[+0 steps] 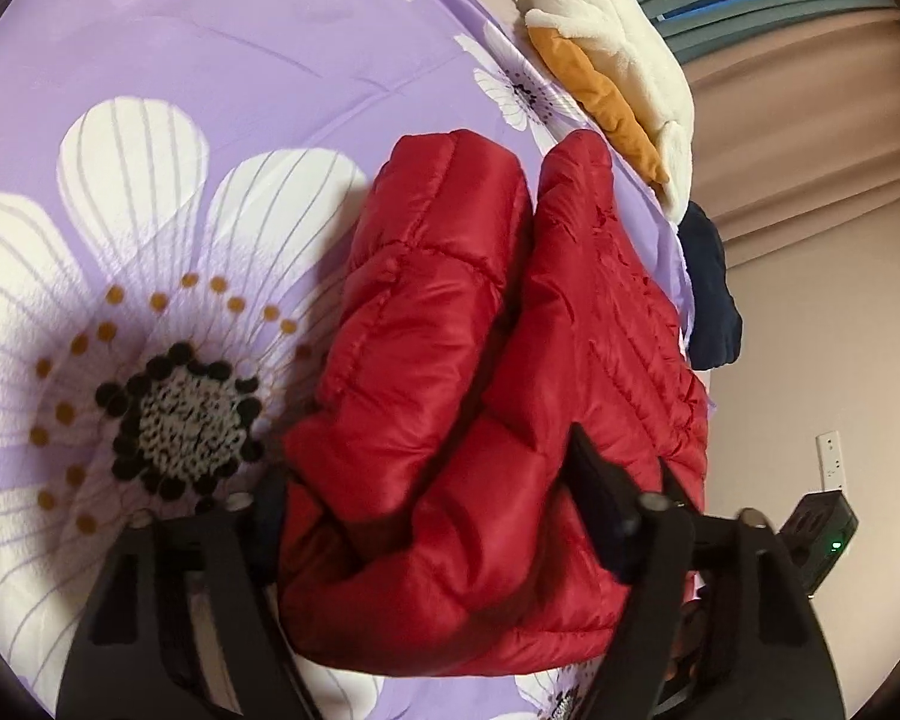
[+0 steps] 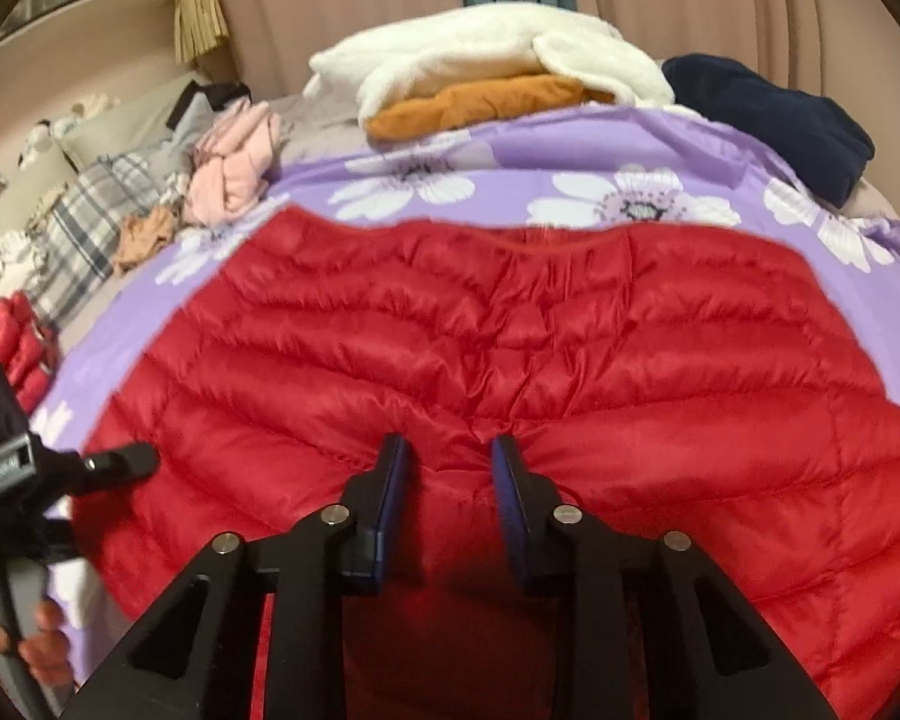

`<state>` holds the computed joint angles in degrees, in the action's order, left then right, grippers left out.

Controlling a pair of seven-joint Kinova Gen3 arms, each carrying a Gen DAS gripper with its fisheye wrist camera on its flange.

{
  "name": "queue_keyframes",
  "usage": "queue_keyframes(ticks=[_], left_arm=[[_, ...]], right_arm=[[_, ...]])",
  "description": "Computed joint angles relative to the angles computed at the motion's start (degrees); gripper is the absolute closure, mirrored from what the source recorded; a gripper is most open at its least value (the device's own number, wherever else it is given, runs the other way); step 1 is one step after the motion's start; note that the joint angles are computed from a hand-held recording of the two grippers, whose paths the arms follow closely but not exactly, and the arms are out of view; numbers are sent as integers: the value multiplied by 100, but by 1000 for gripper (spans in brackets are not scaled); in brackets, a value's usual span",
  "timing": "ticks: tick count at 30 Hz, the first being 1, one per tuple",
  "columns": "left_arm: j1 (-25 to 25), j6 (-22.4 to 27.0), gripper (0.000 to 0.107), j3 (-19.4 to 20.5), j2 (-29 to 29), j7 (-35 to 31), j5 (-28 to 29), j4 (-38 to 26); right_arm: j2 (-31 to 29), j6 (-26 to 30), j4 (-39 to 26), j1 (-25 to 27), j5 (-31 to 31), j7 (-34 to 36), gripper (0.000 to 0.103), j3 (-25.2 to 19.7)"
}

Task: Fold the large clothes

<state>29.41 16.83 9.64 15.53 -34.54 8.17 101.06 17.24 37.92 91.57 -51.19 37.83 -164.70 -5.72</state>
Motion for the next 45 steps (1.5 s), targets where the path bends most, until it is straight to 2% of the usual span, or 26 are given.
queue_keyframes(ticks=[1, 3, 5, 7, 8, 10, 12, 15, 17, 21, 23, 25, 27, 33, 36, 38, 40, 45], left_arm=[[160, 97, 42, -147, 24, 145, -233, -98], [691, 360, 56, -629, 37, 391, -699, -351], [1151, 583, 63, -1022, 82, 627, -1165, -612], [1669, 992, 67, -1433, 136, 779, -1631, -986], [1815, 1128, 68, -1517, 174, 878, -1864, -1129], [2023, 1441, 68, -1562, 242, 993, -2330, -1431], [2120, 1674, 69, -1467, 297, 1099, -2796, -1662], [2116, 2023, 69, -1115, 396, 1202, -3495, -2004], [1958, 2196, 69, -714, 470, 1216, -3899, -2208], [2012, 2353, 69, -498, 585, 795, -4063, -2582], [2063, 2415, 69, -453, 676, 554, -4029, -2769], [2079, 2508, 69, -371, 828, 199, -3930, -3042], [2154, 2615, 69, -379, 951, -41, -3845, -3273], [2339, 2896, 69, -524, 1214, -497, -3638, -3779], [2414, 3006, 69, -614, 1267, -585, -3610, -3920], [2428, 3079, 69, -632, 1290, -632, -3568, -3984], [2449, 3102, 69, -663, 1298, -628, -3550, -3995], [2542, 3191, 69, -703, 1325, -597, -3568, -4066]], right_arm=[[10, -24, 7, 21, -22, 4, 74, -3], [23, -60, 23, 41, -52, 14, 74, 2], [32, -70, 44, 36, -8, -50, 75, 2], [51, -9, 65, 343, 270, -298, 75, -420], [61, 25, 74, 545, 389, -414, 75, -684], [64, -4, 134, 798, 565, -619, 76, -994], [40, -135, 208, 812, 564, -701, 76, -960], [-3, -342, 321, 710, 492, -765, 77, -769], [-37, -500, 419, 712, 501, -857, 77, -728], [-143, -1045, 687, 658, 295, -930, 78, -440], [-181, -1320, 824, 880, 279, -1031, 78, -573], [-183, -1525, 937, 1383, 480, -1293, 78, -1065], [-193, -1831, 1065, 1914, 423, -1329, 78, -1496], [-190, -3128, 1572, 3506, -904, -393, 81, -2565], [-370, -3213, 1726, 4145, -1494, 138, 81, -3138], [-641, -3154, 1837, 4103, -1491, 135, 80, -3070], [-936, -3022, 1948, 3770, -1192, -233, 80, -2713], [-1533, -1906, 2035, 2443, -81, -1257, 81, -1669]])
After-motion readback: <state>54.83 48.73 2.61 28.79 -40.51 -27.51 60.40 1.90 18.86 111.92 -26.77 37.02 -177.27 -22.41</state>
